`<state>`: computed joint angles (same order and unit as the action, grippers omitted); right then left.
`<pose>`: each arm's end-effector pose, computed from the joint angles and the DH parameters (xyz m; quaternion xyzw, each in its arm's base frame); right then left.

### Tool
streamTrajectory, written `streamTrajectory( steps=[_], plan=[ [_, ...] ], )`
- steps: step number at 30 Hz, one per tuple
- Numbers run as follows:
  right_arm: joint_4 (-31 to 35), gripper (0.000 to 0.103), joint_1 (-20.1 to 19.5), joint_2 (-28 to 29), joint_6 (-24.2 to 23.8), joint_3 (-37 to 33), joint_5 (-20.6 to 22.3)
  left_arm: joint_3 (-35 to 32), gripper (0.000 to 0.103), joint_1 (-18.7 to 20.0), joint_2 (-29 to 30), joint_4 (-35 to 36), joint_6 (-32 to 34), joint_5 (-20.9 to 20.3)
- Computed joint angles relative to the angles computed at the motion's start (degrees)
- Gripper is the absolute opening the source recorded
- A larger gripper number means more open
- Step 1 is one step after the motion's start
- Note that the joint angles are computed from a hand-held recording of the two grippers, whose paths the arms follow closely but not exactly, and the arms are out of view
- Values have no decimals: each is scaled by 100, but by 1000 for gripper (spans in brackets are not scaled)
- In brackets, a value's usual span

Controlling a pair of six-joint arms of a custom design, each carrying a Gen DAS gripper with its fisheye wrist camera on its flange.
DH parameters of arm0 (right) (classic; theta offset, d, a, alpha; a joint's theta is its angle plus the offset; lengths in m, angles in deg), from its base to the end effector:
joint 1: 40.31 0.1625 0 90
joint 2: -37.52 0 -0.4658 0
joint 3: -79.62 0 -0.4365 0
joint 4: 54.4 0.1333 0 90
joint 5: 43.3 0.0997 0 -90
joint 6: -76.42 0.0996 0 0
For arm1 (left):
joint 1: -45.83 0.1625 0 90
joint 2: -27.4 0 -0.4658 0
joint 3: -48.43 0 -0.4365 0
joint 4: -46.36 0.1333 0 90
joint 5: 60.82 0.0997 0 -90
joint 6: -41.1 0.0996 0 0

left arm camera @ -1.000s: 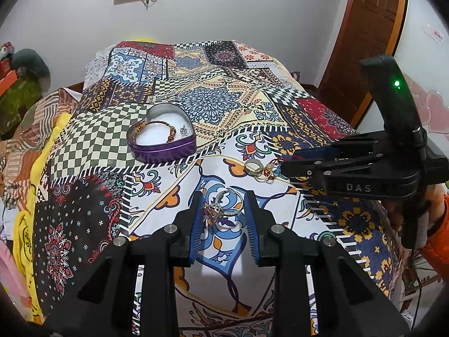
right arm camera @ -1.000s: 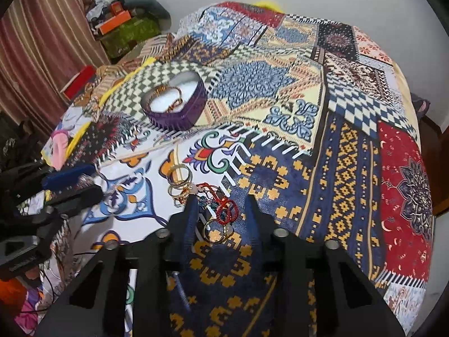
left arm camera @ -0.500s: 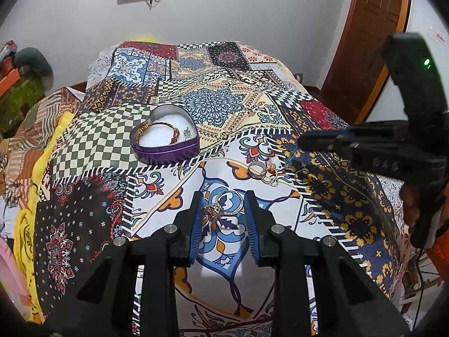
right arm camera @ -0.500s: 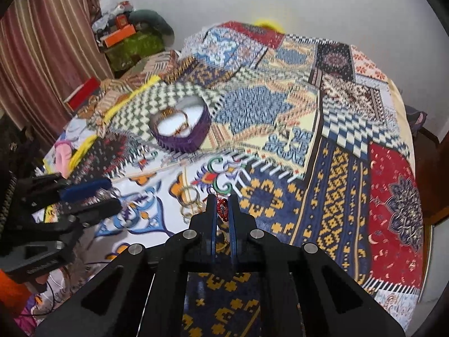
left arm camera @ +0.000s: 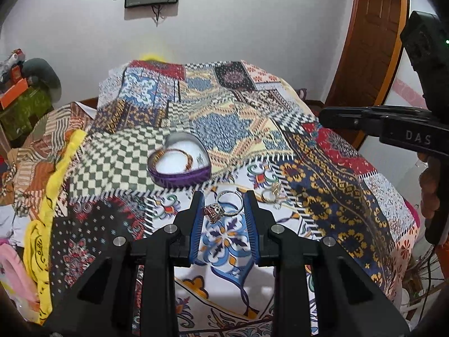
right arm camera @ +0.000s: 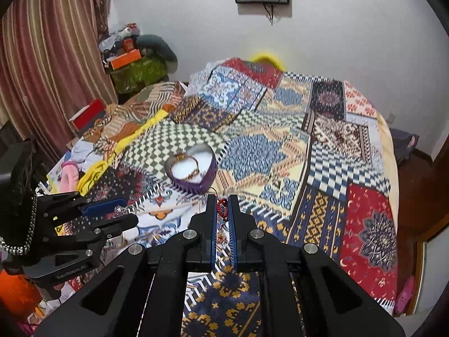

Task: Organize jewelry
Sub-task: 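Carry the silver rings with the left tool to the tin while the right tool brings the red bracelet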

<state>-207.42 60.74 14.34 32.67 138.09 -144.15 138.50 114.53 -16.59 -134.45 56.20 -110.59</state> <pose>0.2884 -0.8793 0.0535 0.4247 -0.8685 0.2031 0.1552 -0.0928 -0.7820 0.1877 0.1469 0.8658 -0.3740 0.2982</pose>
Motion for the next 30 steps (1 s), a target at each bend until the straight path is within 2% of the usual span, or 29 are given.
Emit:
streamTrajectory(
  steps=[15, 30],
  plan=[
    [-1, 7, 228, 308, -85, -547, 247, -496, 28, 101, 76, -241, 376, 211],
    [751, 7, 337, 1160, 2, -1934, 277, -1305, 28, 366, 447, 101, 411, 236]
  ],
)
